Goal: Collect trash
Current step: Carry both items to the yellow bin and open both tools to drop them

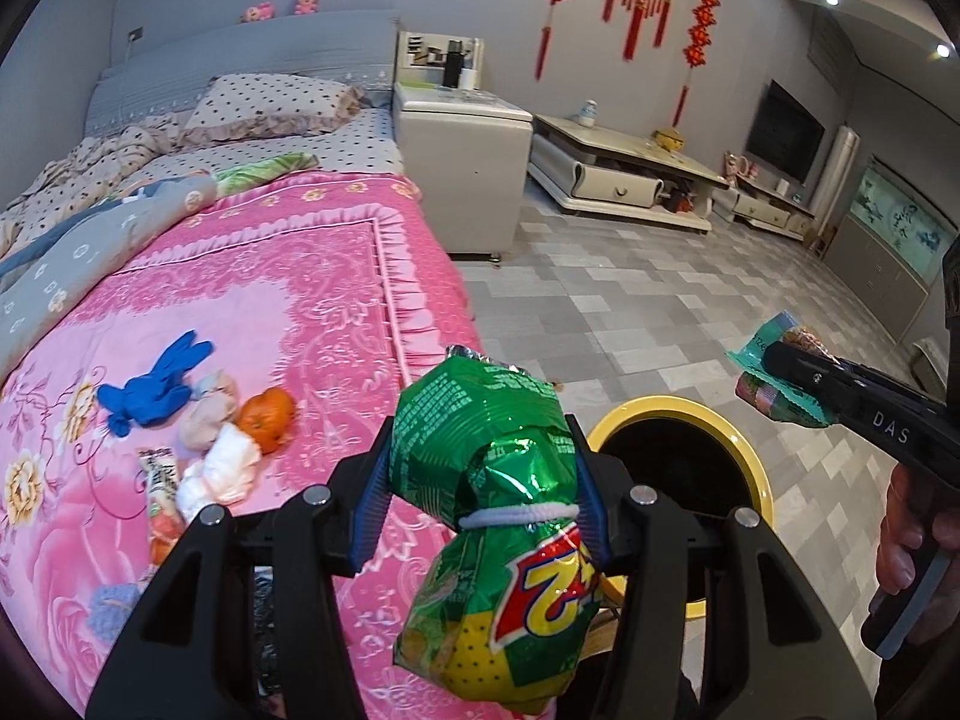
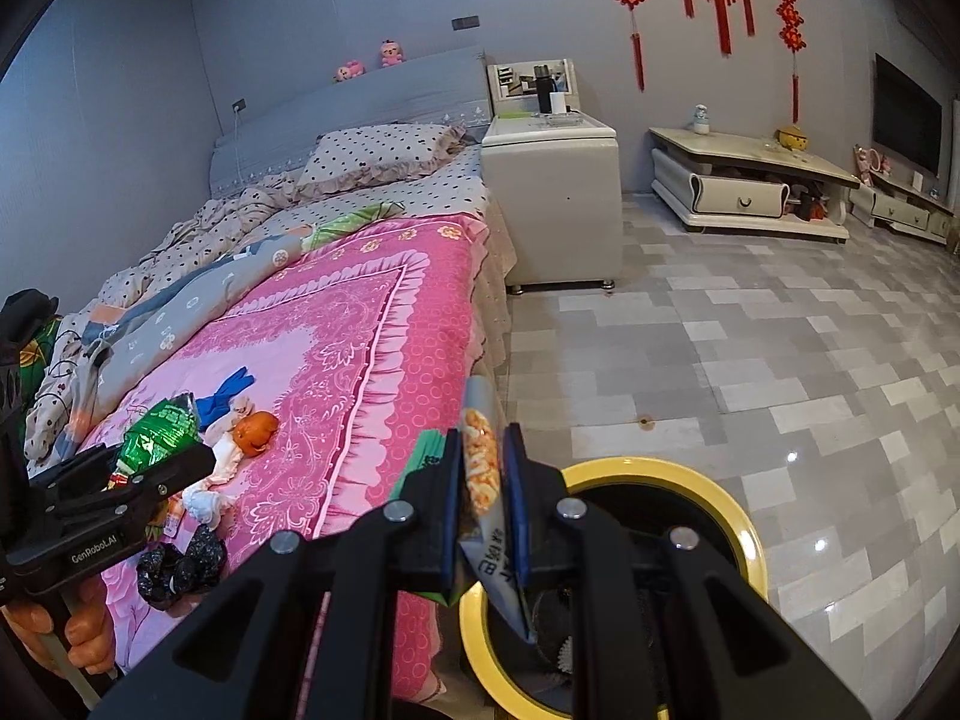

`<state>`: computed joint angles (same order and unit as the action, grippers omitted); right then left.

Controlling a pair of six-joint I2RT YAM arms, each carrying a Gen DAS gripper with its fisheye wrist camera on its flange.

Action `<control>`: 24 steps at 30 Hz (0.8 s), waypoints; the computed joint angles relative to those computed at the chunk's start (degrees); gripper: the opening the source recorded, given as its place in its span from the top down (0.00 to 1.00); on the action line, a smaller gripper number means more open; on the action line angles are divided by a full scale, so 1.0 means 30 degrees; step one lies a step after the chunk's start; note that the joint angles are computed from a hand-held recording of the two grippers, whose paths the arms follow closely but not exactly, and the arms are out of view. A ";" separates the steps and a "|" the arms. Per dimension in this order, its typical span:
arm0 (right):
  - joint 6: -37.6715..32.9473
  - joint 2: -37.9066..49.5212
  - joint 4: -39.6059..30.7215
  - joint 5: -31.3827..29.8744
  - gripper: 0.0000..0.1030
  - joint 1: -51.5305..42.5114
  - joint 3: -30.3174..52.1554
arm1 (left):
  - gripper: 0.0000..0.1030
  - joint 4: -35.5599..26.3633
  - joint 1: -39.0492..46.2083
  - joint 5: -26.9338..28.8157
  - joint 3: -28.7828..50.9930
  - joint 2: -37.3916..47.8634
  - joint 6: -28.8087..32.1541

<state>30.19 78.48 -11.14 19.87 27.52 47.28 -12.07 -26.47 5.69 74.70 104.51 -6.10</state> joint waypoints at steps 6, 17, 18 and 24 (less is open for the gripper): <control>-0.0127 -0.0863 0.0305 -0.0693 0.88 -0.1361 -0.1276 | 0.52 -0.0308 -0.1479 -0.0234 0.1599 0.1614 -0.0154; -0.0428 -0.1262 0.1461 -0.2368 0.87 -0.4020 -0.3220 | 0.52 -0.0944 -0.3242 0.0022 0.4648 0.5057 -0.0318; -0.0475 -0.1228 0.1587 -0.2496 0.87 -0.4296 -0.3362 | 0.52 -0.0997 -0.3358 -0.0007 0.4938 0.5413 -0.0334; -0.0514 -0.0663 0.2345 -0.3210 0.87 -0.5628 -0.3973 | 0.52 -0.1604 -0.3949 0.0405 0.6777 0.7452 -0.0667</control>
<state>28.65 76.49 -4.11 10.24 10.64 35.36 -16.88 -38.32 6.91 95.03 126.86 -8.10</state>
